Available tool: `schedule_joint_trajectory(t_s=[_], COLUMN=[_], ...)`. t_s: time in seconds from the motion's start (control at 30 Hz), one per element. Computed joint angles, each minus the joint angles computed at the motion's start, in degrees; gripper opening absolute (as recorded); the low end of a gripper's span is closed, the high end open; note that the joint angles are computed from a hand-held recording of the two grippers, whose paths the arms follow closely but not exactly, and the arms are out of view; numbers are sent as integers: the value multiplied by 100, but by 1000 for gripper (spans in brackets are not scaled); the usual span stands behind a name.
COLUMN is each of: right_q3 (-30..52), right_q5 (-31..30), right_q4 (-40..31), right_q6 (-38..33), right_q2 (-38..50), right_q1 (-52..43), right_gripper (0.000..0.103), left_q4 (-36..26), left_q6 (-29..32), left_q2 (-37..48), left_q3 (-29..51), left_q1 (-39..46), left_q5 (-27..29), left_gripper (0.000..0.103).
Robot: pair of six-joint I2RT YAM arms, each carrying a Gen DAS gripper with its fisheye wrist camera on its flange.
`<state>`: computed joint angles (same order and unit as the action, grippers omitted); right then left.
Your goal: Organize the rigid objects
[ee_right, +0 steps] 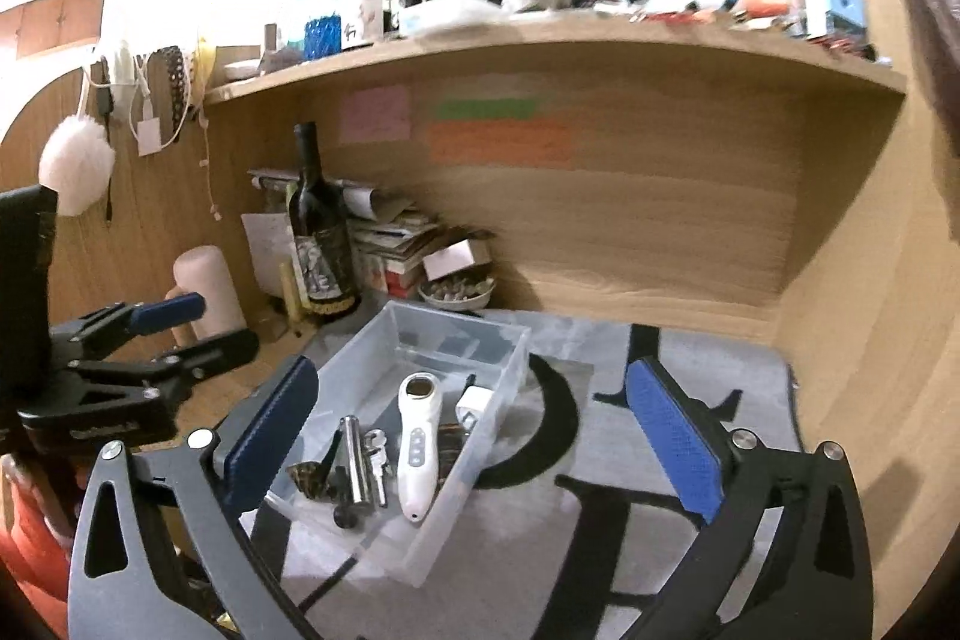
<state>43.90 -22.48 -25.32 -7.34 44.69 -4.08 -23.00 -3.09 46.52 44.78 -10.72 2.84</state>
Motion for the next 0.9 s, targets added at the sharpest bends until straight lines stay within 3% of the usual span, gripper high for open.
schedule_joint_trajectory(t_s=[0.1, 0.3, 0.43, 0.9], right_q3=[-128, -256, -283, -287], right_q5=[5, -102, -169, -524], right_q4=[-56, -221, -280, -391], right_q6=[71, 93, 145, 159], right_q2=[-371, -932, -1100, -1283], right_q1=[-104, -330, -418, -801], right_gripper=[103, 103, 103, 103], left_q4=[25, 158, 176, 230], left_q6=[-81, -67, -46, -16], left_q2=[-366, -991, -1127, -1257], left_q3=[-109, -332, -368, -431], left_q1=[-216, -955, -1254, -1512], left_q5=[-238, -1100, -1389, -1572], left_gripper=[96, 100, 100, 101])
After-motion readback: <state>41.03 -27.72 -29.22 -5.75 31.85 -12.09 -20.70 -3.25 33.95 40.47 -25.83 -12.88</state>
